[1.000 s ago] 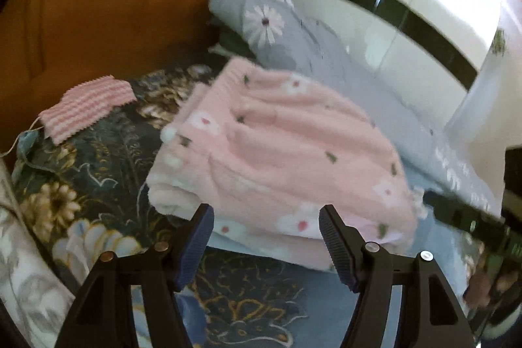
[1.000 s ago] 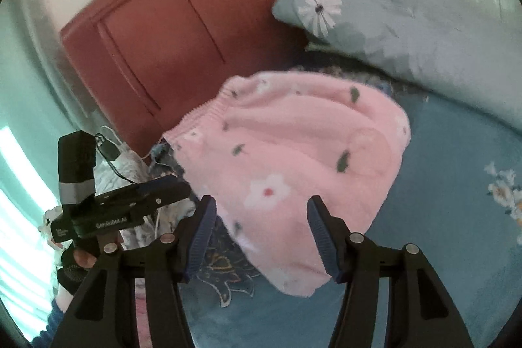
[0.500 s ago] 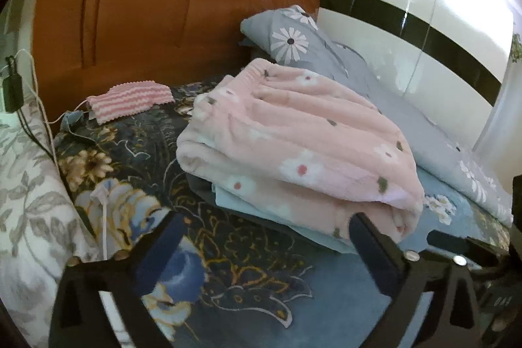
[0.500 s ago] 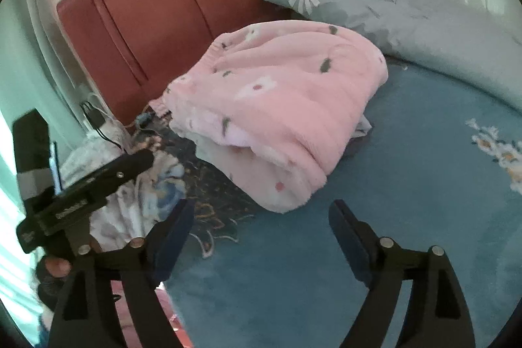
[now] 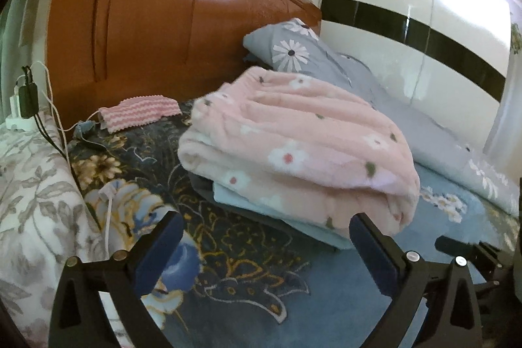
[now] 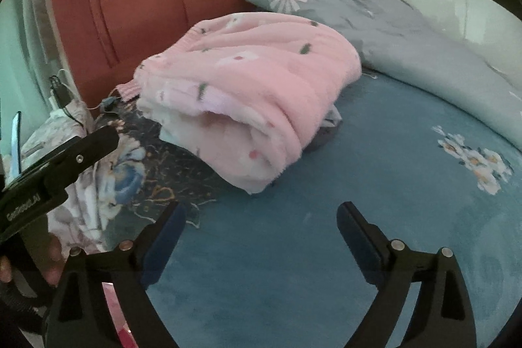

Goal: Fold clothes

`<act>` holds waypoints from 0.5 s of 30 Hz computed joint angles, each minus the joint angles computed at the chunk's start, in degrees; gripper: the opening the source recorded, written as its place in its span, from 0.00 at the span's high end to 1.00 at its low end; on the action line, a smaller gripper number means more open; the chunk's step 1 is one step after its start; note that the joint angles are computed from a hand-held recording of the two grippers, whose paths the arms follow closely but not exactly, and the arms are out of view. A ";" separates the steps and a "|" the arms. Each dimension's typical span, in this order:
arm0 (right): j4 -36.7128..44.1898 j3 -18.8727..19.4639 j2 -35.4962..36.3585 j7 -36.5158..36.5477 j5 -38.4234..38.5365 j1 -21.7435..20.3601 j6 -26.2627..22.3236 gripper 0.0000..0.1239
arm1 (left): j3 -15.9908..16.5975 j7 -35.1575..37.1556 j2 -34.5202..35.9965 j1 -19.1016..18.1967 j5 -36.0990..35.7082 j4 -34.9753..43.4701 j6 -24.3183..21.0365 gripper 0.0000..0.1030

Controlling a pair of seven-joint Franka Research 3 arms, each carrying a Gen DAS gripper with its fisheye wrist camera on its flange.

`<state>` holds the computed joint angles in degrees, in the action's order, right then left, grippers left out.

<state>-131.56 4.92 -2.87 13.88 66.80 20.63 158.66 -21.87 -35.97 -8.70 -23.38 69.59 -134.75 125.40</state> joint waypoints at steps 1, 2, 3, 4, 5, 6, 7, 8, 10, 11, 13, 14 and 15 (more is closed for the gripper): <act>-0.21 0.08 0.03 -0.52 0.60 0.09 0.59 0.24 | -0.01 0.10 0.28 -0.01 0.32 0.08 0.33 0.00; -0.40 0.14 0.06 -1.14 1.24 0.19 1.02 0.24 | -0.03 0.19 0.66 -0.05 0.55 0.23 0.51 0.00; -0.59 0.21 0.10 -1.77 1.89 0.28 1.44 0.24 | -0.11 0.32 1.29 -0.16 0.50 0.61 0.25 0.00; -0.65 0.24 0.37 -1.43 1.58 0.29 1.54 0.24 | -0.14 0.45 1.90 -0.32 0.43 0.98 -0.01 0.00; -0.66 0.28 0.71 -0.73 0.92 0.24 1.51 0.24 | -0.14 0.64 2.53 -0.52 0.28 1.37 -0.37 0.00; -0.67 0.33 1.05 -0.02 0.26 0.19 1.48 0.24 | -0.13 0.93 3.18 -0.77 -0.07 1.80 -0.96 0.00; -0.73 0.41 1.25 0.18 0.19 0.16 1.62 0.24 | -0.11 1.03 3.77 -1.04 -0.32 2.17 -1.53 0.00; -0.85 0.52 1.41 0.08 0.40 0.18 2.00 0.24 | -0.07 0.97 4.29 -1.34 -0.61 2.48 -2.16 0.00; -1.22 0.81 1.62 -0.47 1.00 0.32 3.21 0.24 | 0.21 0.41 4.96 -1.83 -0.65 2.65 -2.26 0.00; -1.42 0.98 1.74 -0.30 0.71 0.42 3.95 0.24 | 0.41 0.02 5.13 -1.99 -0.48 2.55 -1.79 0.00; -1.82 1.15 1.72 -0.16 0.23 0.53 4.66 0.24 | 0.71 -0.51 5.26 -2.23 -0.42 2.26 -0.74 0.00; -2.03 1.20 1.70 -0.14 0.04 0.59 4.95 0.24 | 0.75 -0.66 5.41 -2.38 -0.69 2.29 -0.76 0.00; -2.24 1.25 1.67 -0.12 -0.15 0.66 5.24 0.24 | 0.79 -0.84 5.58 -2.51 -1.02 2.34 -0.71 0.00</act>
